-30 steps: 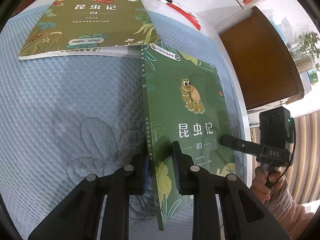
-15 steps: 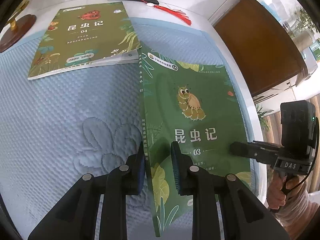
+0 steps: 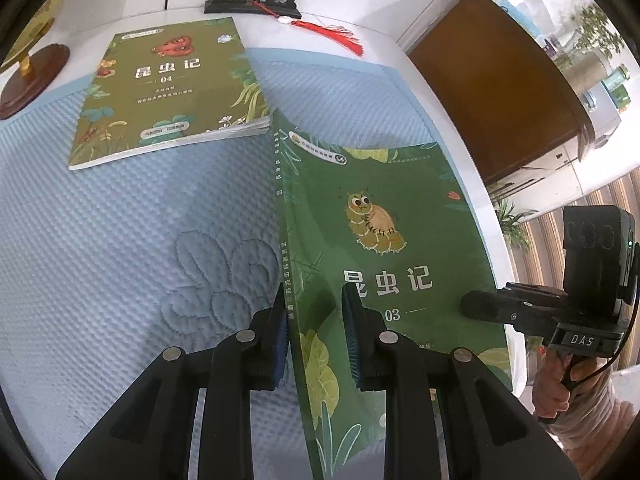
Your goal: Organize books
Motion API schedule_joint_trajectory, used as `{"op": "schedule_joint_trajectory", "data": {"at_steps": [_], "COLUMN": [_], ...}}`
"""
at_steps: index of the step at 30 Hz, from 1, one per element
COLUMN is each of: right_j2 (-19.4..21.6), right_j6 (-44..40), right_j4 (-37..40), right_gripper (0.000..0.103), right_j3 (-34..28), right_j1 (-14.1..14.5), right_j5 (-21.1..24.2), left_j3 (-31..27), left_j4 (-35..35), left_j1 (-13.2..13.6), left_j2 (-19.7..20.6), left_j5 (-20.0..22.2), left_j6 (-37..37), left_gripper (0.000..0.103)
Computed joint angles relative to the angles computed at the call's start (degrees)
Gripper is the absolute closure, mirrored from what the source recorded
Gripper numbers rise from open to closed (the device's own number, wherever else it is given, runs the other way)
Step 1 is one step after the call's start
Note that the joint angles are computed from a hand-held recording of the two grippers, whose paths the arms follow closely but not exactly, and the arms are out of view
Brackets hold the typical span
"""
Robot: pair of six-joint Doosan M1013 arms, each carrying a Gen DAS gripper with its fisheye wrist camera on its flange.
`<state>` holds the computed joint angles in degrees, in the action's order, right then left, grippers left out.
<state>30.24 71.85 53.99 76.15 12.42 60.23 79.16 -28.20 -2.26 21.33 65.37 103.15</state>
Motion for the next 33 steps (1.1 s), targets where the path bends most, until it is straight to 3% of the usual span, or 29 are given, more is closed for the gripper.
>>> {"op": "schedule_joint_trajectory", "data": {"at_steps": [21, 33], "right_j2": [-4.3, -5.3], "right_j6": [0.4, 3.0], "right_j4": [-2.7, -5.0], "right_gripper": [0.09, 0.09], "right_j3": [1.3, -4.0], "right_j1": [2.3, 5.5], "right_j5": [-5.6, -5.5], "left_j3": [-0.9, -1.8], "left_j4": [-2.1, -2.7], "left_j1": [2.1, 6.5], "left_j2": [-2.7, -6.6], "left_j5": [3.7, 4.5], "left_j6": [4.5, 4.7], "left_gripper": [0.083, 0.083]}}
